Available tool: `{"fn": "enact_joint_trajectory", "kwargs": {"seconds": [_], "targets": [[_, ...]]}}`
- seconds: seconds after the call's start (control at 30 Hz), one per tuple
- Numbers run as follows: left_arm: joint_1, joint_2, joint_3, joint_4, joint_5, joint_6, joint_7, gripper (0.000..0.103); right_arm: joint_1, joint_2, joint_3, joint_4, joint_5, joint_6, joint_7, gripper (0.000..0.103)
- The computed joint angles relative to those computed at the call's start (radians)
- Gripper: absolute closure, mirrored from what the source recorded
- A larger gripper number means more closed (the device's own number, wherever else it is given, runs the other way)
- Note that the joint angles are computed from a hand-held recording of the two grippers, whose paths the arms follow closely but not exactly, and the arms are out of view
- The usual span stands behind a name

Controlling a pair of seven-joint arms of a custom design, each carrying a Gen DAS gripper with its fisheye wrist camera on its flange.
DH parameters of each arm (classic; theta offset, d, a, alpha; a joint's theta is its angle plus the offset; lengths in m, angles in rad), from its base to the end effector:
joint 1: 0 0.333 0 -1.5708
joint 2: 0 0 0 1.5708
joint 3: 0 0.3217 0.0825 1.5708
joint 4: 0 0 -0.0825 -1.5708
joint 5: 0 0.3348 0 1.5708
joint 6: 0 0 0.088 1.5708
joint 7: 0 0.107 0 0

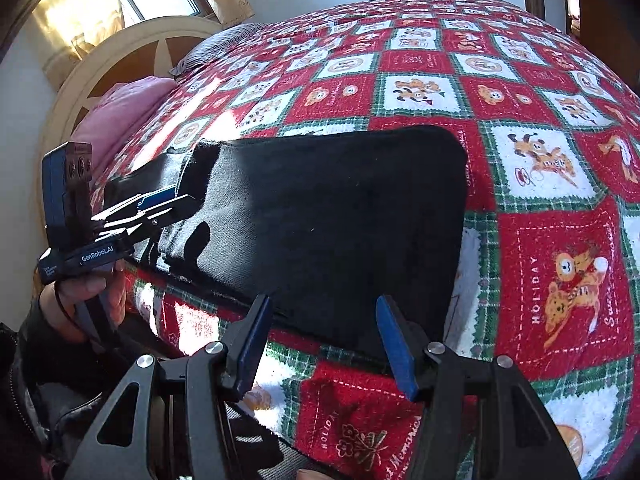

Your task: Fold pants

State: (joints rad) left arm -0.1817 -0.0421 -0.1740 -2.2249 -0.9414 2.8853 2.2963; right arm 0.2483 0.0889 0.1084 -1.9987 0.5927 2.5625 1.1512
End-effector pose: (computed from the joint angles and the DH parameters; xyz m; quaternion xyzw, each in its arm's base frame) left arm 0.4969 -0.1357 0.4887 -0.5634 0.7229 -0.3849 0.1094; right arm 0.5362 0.1889 0.4955 -0.7783 0.5447 -0.0148 0.3119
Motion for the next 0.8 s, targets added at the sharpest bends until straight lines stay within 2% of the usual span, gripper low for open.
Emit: {"fn": "enact_joint_trajectory", "kwargs": {"seconds": [0.1, 0.2, 0.37, 0.5, 0.63, 0.7, 0.73, 0.8], "targets": [[0.003, -0.006, 0.002, -0.004, 0.002, -0.002, -0.011, 0.026, 0.007, -0.018, -0.001, 0.006, -0.020, 0.019, 0.030, 0.047], [0.005, -0.021, 0.008, -0.010, 0.005, -0.002, -0.018, 0.023, 0.022, -0.014, 0.006, 0.030, 0.014, 0.058, 0.015, 0.047], [0.019, -0.084, 0.045, -0.054, -0.022, 0.023, 0.037, 0.021, 0.053, 0.076, 0.042, 0.154, -0.009, 0.086, 0.018, 0.047], [0.066, -0.140, 0.080, -0.128, 0.059, 0.084, -0.009, 0.009, 0.067, 0.164, 0.083, 0.262, -0.041, 0.088, 0.018, 0.047], [0.163, -0.174, 0.116, -0.203, 0.216, 0.120, -0.123, 0.009, 0.083, 0.252, 0.112, 0.358, -0.117, 0.105, 0.068, 0.047], [0.224, -0.176, 0.129, -0.230, 0.296, 0.144, -0.196, 0.009, 0.080, 0.309, 0.138, 0.426, -0.132, 0.078, 0.080, 0.047], [0.245, -0.175, 0.139, -0.241, 0.320, 0.161, -0.221, 0.009, 0.087, 0.338, 0.137, 0.466, -0.157, 0.037, 0.102, 0.047], [0.239, -0.171, 0.193, -0.252, 0.295, 0.192, -0.226, 0.009, 0.090, 0.408, 0.149, 0.553, -0.231, -0.083, 0.164, 0.047]]}}
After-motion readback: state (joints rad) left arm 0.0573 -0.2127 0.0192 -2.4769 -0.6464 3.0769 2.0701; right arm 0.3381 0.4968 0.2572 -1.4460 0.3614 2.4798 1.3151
